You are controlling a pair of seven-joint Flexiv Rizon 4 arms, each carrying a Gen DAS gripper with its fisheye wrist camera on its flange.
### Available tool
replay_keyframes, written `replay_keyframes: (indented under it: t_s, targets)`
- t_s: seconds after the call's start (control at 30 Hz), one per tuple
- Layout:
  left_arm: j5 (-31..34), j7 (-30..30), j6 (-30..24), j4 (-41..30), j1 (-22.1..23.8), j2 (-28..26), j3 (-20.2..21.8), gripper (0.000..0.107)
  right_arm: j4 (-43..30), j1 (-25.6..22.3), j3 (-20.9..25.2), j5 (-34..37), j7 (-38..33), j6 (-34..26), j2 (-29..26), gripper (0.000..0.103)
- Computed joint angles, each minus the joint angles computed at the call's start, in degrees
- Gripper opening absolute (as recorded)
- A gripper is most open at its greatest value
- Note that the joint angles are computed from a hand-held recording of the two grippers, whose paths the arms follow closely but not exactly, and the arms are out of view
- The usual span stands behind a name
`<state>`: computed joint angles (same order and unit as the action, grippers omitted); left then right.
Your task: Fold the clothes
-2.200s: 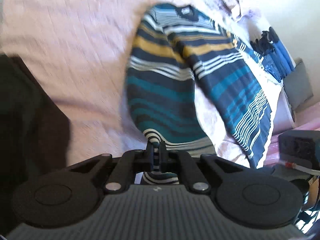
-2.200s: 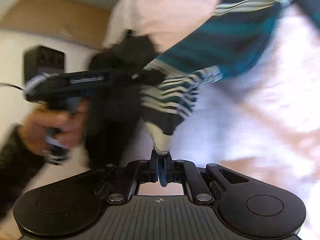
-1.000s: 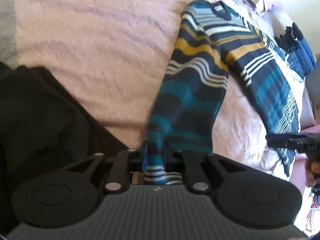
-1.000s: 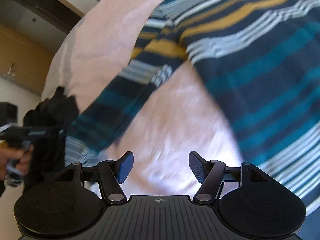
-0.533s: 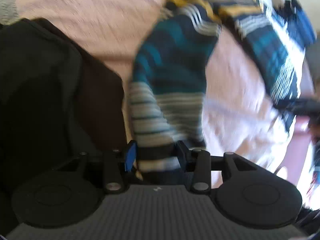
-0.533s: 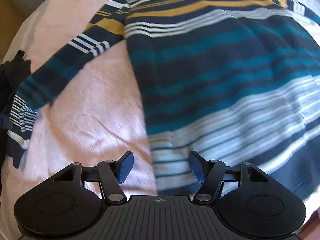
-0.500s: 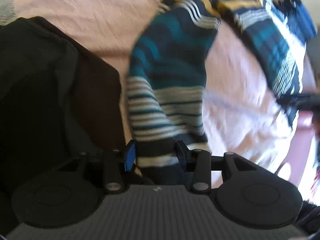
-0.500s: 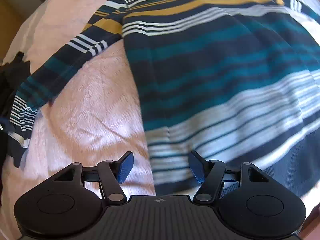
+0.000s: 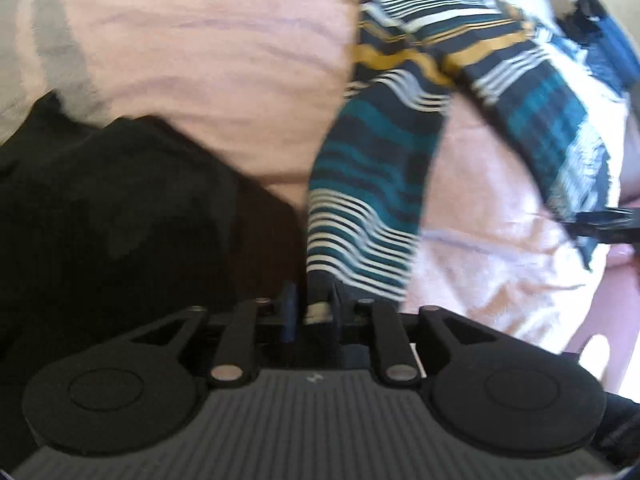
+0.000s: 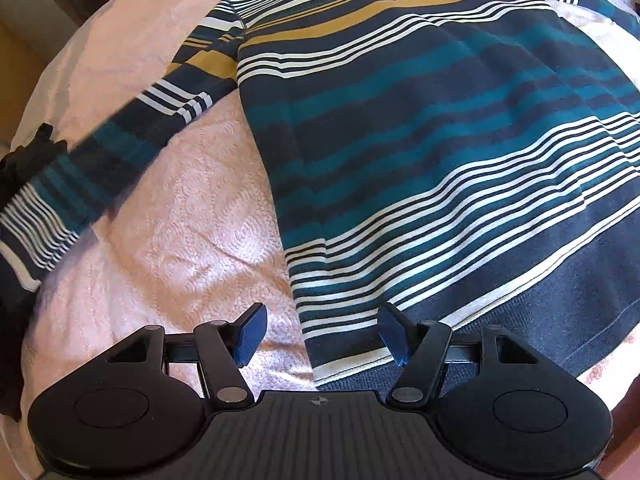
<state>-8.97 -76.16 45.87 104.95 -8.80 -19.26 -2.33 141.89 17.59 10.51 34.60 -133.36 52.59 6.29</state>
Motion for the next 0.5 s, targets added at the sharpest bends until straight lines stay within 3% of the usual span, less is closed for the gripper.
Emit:
replay_keyframes:
  t_s: [0.17,0.33,0.5]
  targets:
    - [0.7,-0.3,0.3,1.4,-0.5,0.7,-0.2,0.028,1.1,-0.5,-0.3,-1.1,0.3,-0.3,1.7,0.065]
    - [3.4,-0.1,1.7,1.1,-2.5,1.1,-0.5,0.029,2.5,-2.1,-1.3,-7.7,4.4,0.8,0.2,0.065]
    - [0.8,2.3,2.8,-0.8,-4.2,-0.4,-3.3,0.032,2.7,-5.5,-3.0,-12.4,7.9,0.5,1.4,0.065]
